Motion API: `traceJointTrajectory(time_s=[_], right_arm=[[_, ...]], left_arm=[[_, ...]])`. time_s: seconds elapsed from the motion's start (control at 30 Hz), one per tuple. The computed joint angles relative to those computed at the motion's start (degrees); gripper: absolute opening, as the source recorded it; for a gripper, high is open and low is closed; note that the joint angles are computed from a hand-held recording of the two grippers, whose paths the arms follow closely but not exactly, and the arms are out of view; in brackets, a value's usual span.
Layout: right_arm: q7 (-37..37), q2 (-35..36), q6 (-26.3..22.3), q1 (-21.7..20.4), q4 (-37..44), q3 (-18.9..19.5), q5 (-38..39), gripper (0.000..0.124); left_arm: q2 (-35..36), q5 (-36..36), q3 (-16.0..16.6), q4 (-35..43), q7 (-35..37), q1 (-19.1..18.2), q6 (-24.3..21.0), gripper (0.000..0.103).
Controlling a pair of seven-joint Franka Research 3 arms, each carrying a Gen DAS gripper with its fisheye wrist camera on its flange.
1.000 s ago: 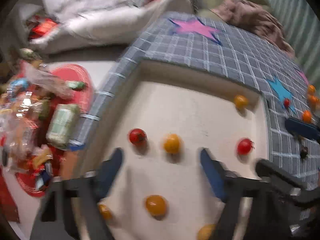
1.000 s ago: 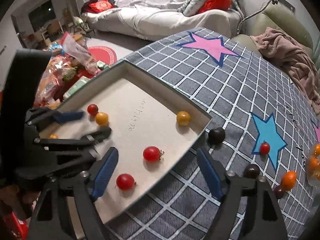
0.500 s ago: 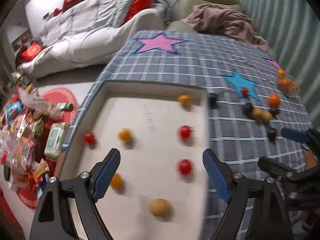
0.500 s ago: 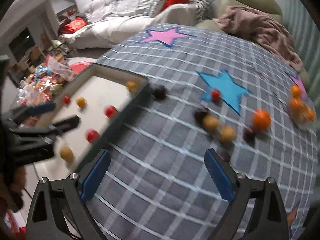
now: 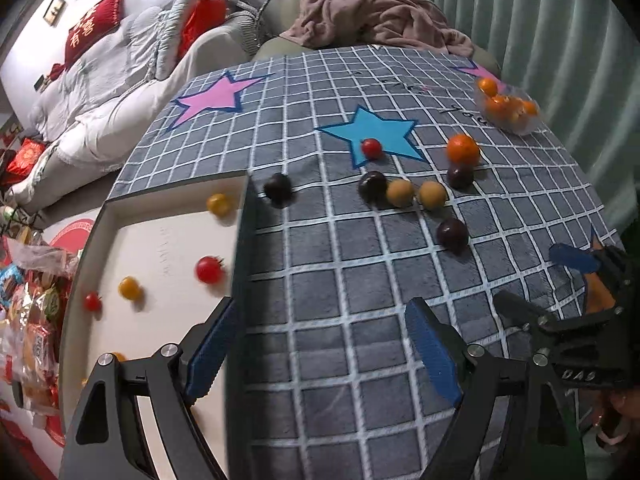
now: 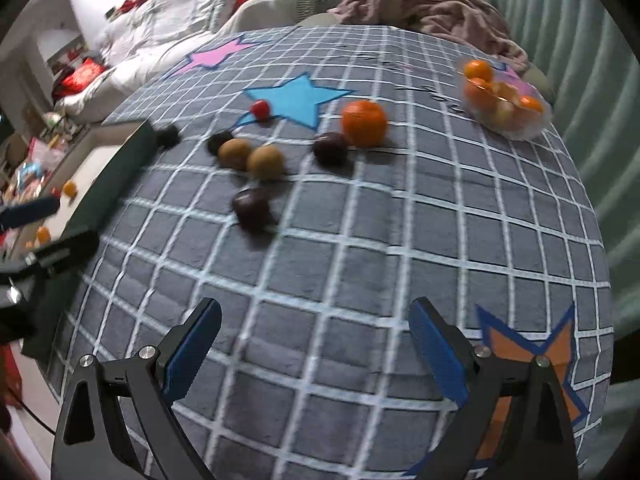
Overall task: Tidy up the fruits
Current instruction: 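Move both open tools back over the dark plums on the tablecloth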
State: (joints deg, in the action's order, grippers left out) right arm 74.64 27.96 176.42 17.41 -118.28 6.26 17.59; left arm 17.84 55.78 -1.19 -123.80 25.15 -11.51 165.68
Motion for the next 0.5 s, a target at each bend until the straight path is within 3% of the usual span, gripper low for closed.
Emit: traceJointTrajectory(time_s=[0.17, 0.37, 0.43, 0.5], right_arm=[[-1.9, 1.7, 0.0, -3.8, 2.5, 2.7, 2.1, 0.096], [-3.7, 5.2, -1.1, -4.1, 7.9, 2.6, 2.1, 0.096], [-4.4, 6.8, -1.7, -3.9, 10.3, 2.5, 1.7, 0.095], [-4.5, 8.2, -2.4, -3.4, 12.4, 2.0, 1.4, 0.093]], left_arm=[[4.1, -1.5, -0.2, 5.0, 1.5, -0.6, -2.8, 0.085], [9.2, -3.4, 0.7, 10.6, 6.0, -1.6, -5.4, 0.085], [10.7, -4.1, 0.7, 12.5, 7.7, -1.8, -6.1, 0.074], [12.6, -7.0, -0.3, 14.9, 11.7, -1.1, -7.0, 0.072]])
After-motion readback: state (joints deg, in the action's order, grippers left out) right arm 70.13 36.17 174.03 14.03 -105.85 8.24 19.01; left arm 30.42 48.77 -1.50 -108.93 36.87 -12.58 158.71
